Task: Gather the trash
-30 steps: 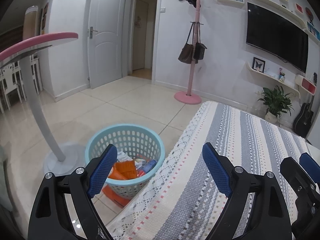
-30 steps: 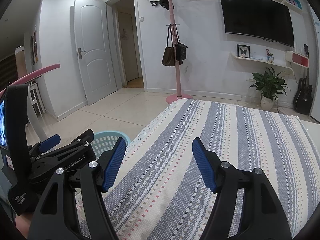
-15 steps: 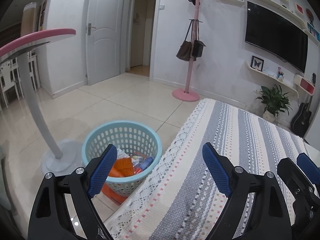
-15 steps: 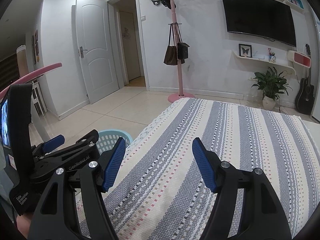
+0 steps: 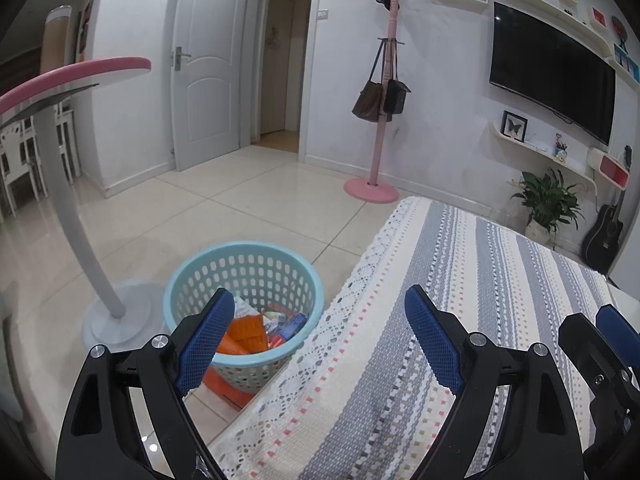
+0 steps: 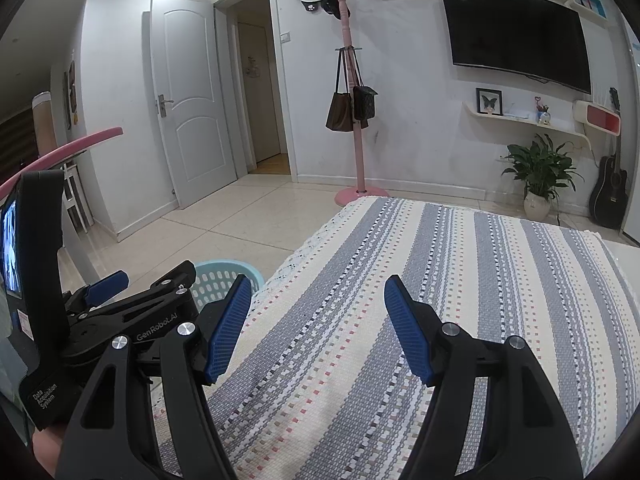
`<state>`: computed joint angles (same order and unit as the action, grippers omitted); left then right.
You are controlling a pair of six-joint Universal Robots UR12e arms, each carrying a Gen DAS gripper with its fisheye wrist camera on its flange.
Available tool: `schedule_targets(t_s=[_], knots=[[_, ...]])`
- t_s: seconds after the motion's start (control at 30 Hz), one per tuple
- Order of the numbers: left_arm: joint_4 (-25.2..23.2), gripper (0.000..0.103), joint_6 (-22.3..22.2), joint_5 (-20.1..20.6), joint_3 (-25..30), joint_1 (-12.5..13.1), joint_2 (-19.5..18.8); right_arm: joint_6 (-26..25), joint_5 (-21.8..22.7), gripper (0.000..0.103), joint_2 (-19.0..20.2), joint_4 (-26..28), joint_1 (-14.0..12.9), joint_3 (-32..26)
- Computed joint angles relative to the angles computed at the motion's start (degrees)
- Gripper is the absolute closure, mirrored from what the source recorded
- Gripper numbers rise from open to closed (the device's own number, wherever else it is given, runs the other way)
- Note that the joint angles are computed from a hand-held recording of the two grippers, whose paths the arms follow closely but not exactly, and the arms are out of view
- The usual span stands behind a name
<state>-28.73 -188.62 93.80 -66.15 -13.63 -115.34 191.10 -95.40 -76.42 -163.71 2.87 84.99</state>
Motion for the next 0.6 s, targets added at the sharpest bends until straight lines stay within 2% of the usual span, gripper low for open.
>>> schedule_targets(t_s=[0.6], knots=[[-1.0, 0.016, -0.6, -0.5, 0.3, 0.2, 0.0, -0.2, -0.8, 0.038, 0.0, 0.1, 0.4, -0.1]])
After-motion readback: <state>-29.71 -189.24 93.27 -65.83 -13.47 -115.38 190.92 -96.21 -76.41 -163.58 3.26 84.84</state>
